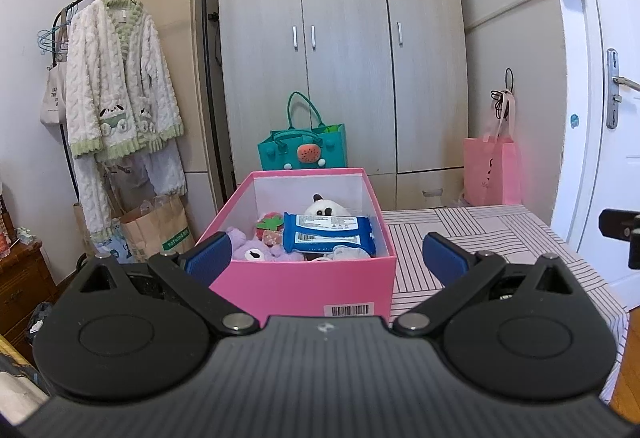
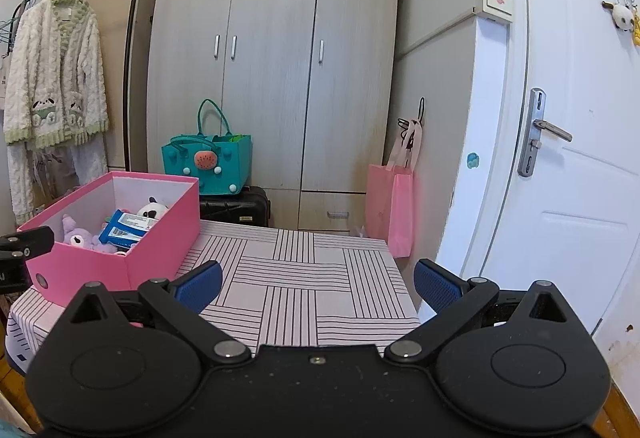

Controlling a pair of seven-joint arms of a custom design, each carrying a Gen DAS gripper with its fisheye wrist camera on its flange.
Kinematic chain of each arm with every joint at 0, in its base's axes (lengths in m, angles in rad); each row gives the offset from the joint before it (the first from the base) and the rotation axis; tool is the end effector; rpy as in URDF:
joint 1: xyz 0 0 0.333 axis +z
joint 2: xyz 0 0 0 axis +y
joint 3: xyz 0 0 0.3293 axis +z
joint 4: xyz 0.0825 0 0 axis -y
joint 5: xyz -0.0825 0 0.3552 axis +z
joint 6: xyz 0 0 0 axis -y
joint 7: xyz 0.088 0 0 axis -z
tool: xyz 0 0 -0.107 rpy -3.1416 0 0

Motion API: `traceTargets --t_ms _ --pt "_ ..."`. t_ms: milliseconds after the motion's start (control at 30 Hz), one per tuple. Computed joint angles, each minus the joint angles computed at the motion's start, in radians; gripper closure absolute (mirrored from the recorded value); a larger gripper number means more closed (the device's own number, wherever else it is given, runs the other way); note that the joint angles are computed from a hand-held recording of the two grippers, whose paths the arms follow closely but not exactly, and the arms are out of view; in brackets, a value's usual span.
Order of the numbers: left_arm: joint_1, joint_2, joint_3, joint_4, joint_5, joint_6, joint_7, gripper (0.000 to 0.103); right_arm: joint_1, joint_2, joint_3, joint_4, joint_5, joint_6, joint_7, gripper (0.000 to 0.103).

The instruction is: Organize soft objects

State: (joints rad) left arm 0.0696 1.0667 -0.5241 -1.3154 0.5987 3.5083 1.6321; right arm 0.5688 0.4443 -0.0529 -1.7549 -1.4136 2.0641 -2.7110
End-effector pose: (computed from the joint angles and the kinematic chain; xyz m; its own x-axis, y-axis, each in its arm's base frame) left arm 0.7244 -0.2323 0.3202 -0.5746 -0.8156 -0.0680 -0.1978 0.2190 -0.9555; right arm 0.5898 0.2796 0.3723 -0.6281 -0.7729 0.0901 -0.3410 0.1693 -0.9247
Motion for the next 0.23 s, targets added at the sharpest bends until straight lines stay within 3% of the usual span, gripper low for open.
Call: traceTargets --t_ms 233 --pt "0.000 0.000 0.002 0.000 -0.002 -0.001 -0.002 0.000 -0.004 0.000 -0.001 0.000 0.007 0.006 -0.010 0.000"
